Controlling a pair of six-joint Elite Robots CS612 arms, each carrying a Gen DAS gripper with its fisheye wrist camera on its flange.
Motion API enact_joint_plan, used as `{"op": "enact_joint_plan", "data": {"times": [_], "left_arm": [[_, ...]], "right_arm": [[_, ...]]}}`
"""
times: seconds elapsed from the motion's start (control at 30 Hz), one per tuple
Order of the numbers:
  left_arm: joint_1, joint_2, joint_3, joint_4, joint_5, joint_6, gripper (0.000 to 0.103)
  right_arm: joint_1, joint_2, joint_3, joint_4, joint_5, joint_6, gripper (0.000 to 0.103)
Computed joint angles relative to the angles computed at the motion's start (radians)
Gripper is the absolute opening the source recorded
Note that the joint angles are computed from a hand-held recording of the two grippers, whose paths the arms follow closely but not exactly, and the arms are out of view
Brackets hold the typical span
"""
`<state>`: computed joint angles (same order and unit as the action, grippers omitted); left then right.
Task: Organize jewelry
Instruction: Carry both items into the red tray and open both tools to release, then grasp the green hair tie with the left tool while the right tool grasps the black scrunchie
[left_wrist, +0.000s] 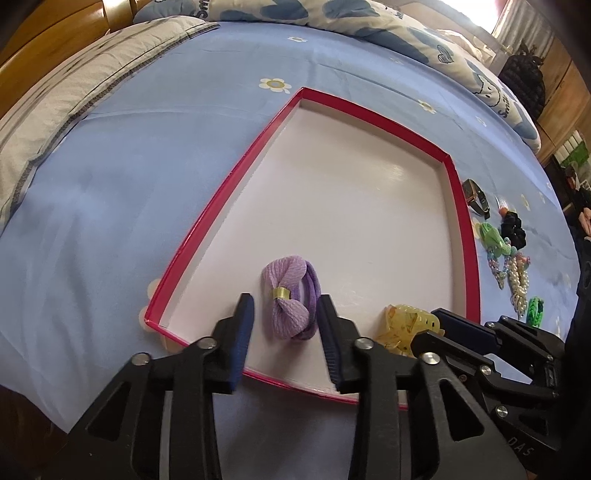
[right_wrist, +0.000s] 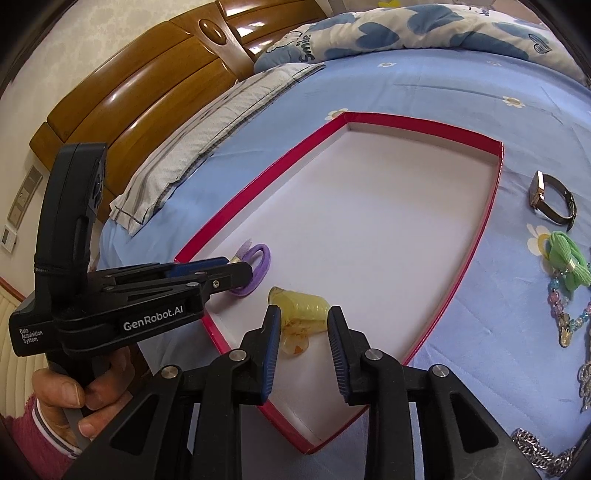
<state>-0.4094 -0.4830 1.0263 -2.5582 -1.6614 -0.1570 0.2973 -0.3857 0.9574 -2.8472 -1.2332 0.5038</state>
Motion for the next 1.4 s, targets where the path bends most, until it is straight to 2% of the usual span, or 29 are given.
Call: {"op": "enact_joint_plan", "data": {"times": [0.27, 0.57, 0.67, 0.97, 1.03, 1.2, 1.4], "left_arm": [[0.001, -0.026, 0.033, -0.035, 0.002, -0.018, 0.041], [-0.013, -0.063, 0.072, -0.090, -0.017, -0.010, 0.043], [-0.024, -0.066, 0.071, -0.091, -0.032, 0.009, 0.043], [-0.061, -0.060, 0.053, -0.061, -0.083, 0.049, 0.043], [-0.070, -0.057, 0.046, -0.051, -0.092, 0.059, 0.043], [-0.091, -0.049, 0.025, -0.026, -0.104, 0.090, 0.043], [-0.113, -0.021, -0.036, 0.023, -0.124, 0.121, 0.043]], "right_arm": [[-0.002, -0.024, 0.037, -0.028, 0.004, 0.005, 0.030], [-0.014, -0.101, 0.185, -0.163, -0.032, 0.073, 0.037], [-0.021, -0.140, 0.267, -0.220, -0.074, 0.112, 0.039], [-0.052, -0.222, 0.454, -0.292, -0.204, 0.231, 0.041], [-0.057, -0.233, 0.476, -0.299, -0.224, 0.250, 0.044], [-0.077, -0.255, 0.531, -0.320, -0.281, 0.301, 0.044], [-0.098, -0.259, 0.547, -0.321, -0.304, 0.330, 0.044]]}}
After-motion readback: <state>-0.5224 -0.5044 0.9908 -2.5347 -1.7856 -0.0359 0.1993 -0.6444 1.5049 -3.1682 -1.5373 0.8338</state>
